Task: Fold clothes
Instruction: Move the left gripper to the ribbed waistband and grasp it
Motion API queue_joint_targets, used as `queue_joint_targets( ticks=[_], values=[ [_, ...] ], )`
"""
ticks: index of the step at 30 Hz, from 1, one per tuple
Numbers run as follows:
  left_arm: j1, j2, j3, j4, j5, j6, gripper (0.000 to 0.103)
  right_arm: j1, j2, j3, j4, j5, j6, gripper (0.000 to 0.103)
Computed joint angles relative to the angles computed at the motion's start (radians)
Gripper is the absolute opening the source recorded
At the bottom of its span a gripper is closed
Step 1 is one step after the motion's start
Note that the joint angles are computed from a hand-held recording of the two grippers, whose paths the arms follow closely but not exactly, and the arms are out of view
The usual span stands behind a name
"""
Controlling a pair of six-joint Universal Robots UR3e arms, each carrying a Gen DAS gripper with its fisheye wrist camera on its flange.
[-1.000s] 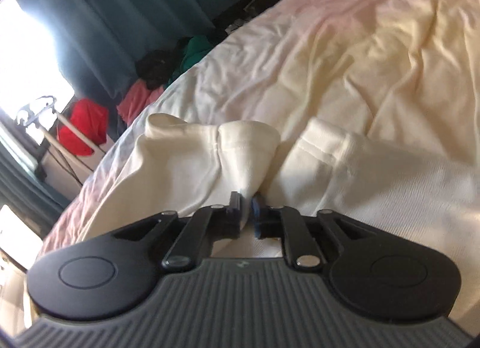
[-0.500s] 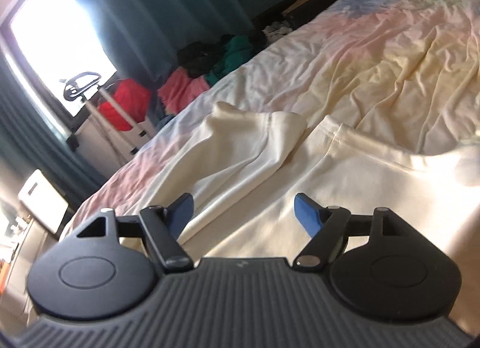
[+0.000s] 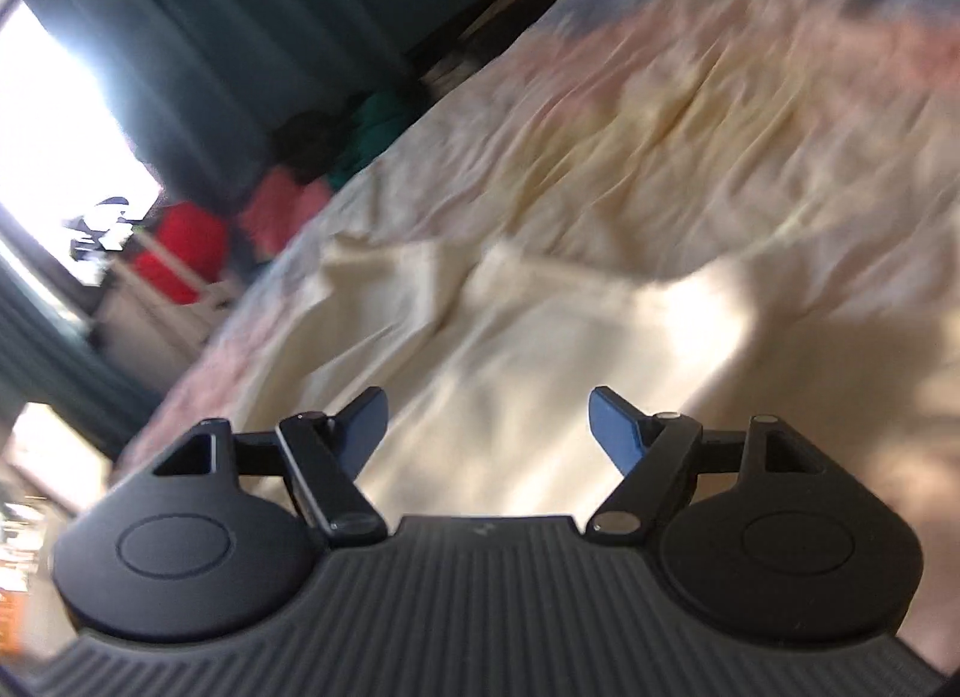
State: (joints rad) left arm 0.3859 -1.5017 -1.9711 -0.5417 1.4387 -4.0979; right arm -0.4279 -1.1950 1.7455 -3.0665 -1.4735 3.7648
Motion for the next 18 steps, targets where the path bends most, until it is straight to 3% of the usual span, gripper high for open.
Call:
queue_joint_targets(
  ticks=[3, 8, 9, 11, 15, 16, 18],
  values=[
    [0.053, -0.028, -0.005, -0.010, -0.095, 0.013, 0.095, 0.018, -0.006, 0.005, 0.025, -0.116, 0.023, 0.076],
    [0.048, -0.065, -0.010, 0.091, -0.119, 0.075, 0.092, 0.013, 0.022, -0.023, 0.107, -0.197, 0.061, 0.076],
    [0.066, -0.058, -0.040, 0.148, -0.162, 0.080, 0.084, 0.013, 0.030, -0.031, 0.121, -0.206, 0.064, 0.076],
    [0.121, -0.041, -0.123, 0.299, -0.280, 0.063, 0.083, 0.009, 0.039, -0.040, 0.142, -0.207, 0.069, 0.076],
    [0.208, -0.015, -0.250, 0.517, -0.427, -0.008, 0.083, 0.003, 0.052, -0.051, 0.166, -0.200, 0.075, 0.076],
    [0.224, -0.014, -0.266, 0.541, -0.456, -0.020, 0.084, 0.002, 0.054, -0.053, 0.167, -0.198, 0.076, 0.076],
    [0.220, -0.004, -0.238, 0.444, -0.452, 0.023, 0.084, 0.000, 0.059, -0.056, 0.170, -0.193, 0.077, 0.076]
  ],
)
